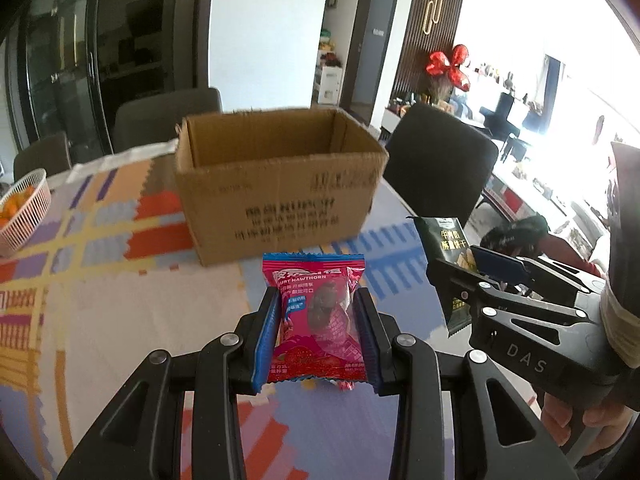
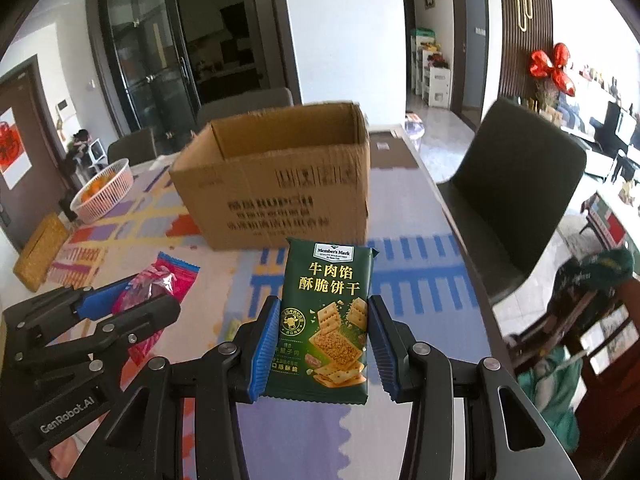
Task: Organize snacks
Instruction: 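Carry both packs over the box and open both tools to drop them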
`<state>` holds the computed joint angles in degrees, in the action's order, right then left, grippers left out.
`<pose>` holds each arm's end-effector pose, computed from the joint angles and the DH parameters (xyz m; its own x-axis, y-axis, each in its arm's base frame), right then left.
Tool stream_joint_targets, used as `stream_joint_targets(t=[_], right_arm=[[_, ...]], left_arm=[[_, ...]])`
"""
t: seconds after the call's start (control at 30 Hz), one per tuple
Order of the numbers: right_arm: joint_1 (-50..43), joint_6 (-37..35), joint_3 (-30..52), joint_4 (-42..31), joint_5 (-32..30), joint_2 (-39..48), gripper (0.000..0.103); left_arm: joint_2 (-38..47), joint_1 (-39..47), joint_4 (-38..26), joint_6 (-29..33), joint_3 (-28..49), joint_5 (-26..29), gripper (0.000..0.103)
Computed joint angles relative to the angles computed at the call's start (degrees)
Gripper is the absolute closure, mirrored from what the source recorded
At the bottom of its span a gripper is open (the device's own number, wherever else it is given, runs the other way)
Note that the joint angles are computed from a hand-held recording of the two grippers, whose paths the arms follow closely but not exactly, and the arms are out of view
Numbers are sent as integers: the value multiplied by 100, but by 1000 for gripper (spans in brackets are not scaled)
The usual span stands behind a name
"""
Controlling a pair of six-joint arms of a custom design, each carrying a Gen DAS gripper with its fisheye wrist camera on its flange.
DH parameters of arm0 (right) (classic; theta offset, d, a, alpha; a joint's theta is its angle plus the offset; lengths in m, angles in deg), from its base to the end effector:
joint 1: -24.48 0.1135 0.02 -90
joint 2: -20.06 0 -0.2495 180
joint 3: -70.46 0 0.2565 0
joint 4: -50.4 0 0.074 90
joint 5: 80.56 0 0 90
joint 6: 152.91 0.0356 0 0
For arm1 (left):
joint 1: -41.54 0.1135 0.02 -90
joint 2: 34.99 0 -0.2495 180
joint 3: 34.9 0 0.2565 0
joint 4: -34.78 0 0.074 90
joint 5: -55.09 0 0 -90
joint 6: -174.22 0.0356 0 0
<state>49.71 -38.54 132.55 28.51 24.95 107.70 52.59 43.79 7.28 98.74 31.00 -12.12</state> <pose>0.2885 0.1254 0.1724 -0.7089 0.1055 -0.6974 0.0498 0.9938 0.0997 0.3179 -0.0013 0.1872 -0.6777 0.2047 -0.7063 0.3995 0.9089 -0.1199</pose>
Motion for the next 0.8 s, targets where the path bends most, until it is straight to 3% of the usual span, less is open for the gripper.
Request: stream_joint_targets(t=[0.8], right_arm=[[-307,-771,2414,-346,-211,1255,58]], left_arm=[[1210,154,-210,-160,2322,-195,66]])
